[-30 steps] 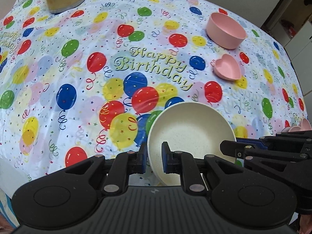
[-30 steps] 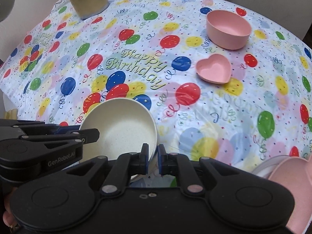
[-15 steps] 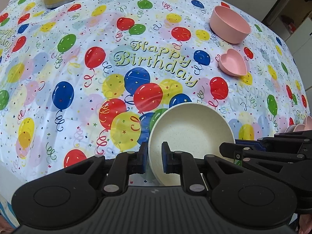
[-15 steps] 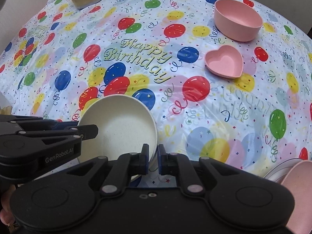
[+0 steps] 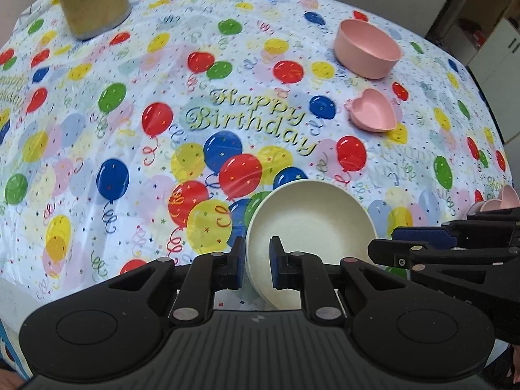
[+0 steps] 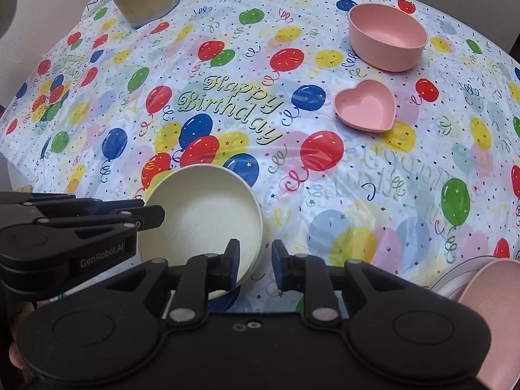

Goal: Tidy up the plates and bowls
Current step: 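Lower the cream bowl onto the stack and open both grippers, then move both grippers to the pink bowl rim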

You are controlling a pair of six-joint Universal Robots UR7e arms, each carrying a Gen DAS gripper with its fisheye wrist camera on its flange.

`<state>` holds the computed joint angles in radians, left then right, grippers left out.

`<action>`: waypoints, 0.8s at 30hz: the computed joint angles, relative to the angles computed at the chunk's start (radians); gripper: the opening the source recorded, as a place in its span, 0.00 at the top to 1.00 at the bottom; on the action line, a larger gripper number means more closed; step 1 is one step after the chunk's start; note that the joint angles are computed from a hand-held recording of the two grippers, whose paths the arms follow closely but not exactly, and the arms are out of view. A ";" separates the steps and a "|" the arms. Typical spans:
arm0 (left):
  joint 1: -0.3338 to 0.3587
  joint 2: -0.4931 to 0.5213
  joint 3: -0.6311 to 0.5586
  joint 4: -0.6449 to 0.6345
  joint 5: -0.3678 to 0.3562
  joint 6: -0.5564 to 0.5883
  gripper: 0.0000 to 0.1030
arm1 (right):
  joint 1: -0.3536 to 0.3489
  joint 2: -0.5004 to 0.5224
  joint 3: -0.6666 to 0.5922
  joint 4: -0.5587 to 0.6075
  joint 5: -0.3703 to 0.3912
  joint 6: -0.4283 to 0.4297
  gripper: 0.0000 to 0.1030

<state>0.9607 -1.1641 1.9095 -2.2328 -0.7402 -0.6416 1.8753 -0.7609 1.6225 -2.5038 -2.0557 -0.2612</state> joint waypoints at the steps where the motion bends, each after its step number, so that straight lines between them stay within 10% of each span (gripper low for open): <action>1: -0.007 -0.002 0.001 -0.010 0.003 0.012 0.85 | 0.001 -0.005 0.002 -0.002 0.003 -0.003 0.78; 24: -0.033 0.100 -0.138 -0.226 0.016 0.287 0.72 | -0.001 -0.064 -0.079 -0.062 0.014 -0.078 0.48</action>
<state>0.9279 -1.0638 1.7716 -2.4586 -0.7242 -0.3546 1.8739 -0.8249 1.5432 -2.5654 -2.0419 -0.3396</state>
